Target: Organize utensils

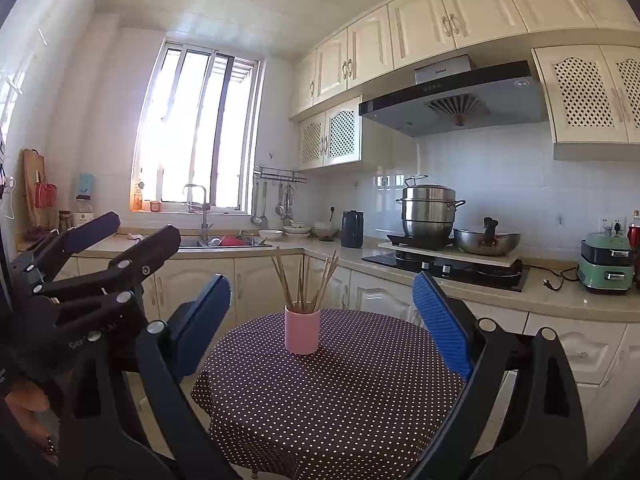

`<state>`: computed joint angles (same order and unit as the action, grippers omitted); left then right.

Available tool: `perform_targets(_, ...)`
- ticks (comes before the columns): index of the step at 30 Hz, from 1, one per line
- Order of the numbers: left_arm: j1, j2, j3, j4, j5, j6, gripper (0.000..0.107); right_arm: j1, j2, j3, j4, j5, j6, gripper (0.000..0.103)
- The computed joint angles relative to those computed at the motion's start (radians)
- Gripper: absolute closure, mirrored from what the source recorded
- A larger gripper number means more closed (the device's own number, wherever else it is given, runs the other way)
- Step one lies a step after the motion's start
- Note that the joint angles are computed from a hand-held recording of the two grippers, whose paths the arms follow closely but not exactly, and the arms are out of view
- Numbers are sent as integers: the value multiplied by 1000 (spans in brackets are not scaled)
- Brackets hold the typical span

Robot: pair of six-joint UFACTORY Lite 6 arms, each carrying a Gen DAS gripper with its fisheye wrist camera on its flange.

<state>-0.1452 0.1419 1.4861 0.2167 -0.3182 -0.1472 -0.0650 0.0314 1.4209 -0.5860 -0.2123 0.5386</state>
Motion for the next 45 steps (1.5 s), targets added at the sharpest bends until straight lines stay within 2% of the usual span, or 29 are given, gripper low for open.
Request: perform_targets(45,-2,4,2,7,-2,-3,22,-30,-12,-18,-92,-12,86,12)
